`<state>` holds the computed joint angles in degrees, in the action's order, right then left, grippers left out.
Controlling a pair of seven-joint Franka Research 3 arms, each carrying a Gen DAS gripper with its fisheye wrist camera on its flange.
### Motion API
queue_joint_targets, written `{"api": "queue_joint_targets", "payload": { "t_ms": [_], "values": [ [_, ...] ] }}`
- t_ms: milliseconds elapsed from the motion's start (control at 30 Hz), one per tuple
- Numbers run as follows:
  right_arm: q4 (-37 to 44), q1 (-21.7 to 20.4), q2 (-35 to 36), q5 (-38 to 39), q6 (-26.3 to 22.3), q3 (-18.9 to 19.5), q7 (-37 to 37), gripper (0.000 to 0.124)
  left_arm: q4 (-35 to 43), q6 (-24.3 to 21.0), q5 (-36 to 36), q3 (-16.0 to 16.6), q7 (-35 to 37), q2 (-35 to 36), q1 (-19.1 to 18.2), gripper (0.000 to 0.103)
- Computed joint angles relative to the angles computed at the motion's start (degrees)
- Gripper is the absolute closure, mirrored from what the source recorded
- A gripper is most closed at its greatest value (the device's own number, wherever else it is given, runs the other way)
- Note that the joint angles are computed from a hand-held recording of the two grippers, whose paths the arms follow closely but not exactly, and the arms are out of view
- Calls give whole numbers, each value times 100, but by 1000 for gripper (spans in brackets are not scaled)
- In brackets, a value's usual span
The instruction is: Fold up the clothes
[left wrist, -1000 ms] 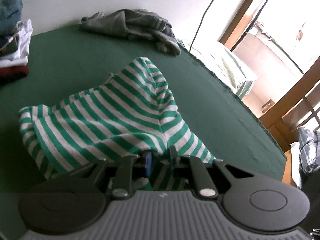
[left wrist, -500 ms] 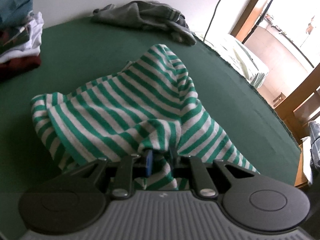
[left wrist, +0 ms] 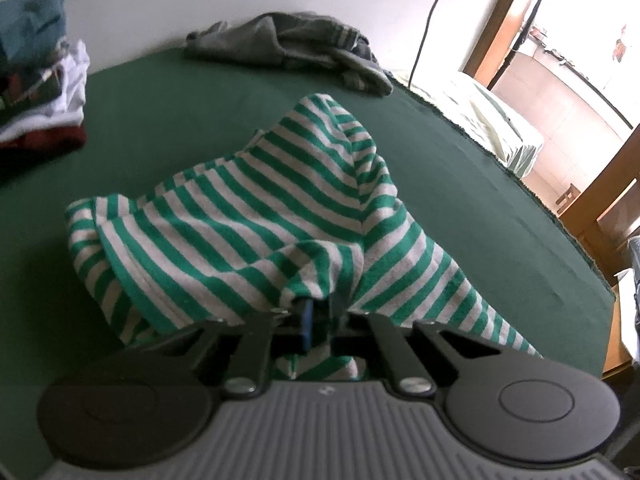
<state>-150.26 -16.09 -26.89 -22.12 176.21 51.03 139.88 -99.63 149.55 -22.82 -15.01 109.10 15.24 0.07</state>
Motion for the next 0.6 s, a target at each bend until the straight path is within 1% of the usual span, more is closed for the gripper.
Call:
{"api": "queue_joint_targets", "payload": {
  "t_ms": [67,167,233,300,400,467,533,600],
  "values": [
    [-24,394,66,73,36,-389,-213,120,-17,17,-129,-31,50,-59,41,103],
    [-128,1348,223,426,300,-1319,-672,120,-42,128,-215,-33,209,-158,49,103],
    [-180,2120,362,774,452,-2051,-1110,120,-19,196,-115,16,165,-156,-5,103],
    [-140,2504,519,1010,491,-2381,-1398,120,37,167,59,73,-3,-104,-63,103],
    [-17,2994,775,1279,221,-2717,-1940,120,-7,157,295,124,-203,-74,-104,103],
    [-49,3410,931,1656,404,-3040,-2167,120,-15,167,536,188,-451,-18,-154,102],
    [-42,4095,1159,2200,616,-3611,-2439,123,-19,162,704,206,-634,26,-159,103],
    [134,4809,1378,2696,346,-4217,-2897,120,-54,188,748,169,-652,17,-119,102]
  ]
}}
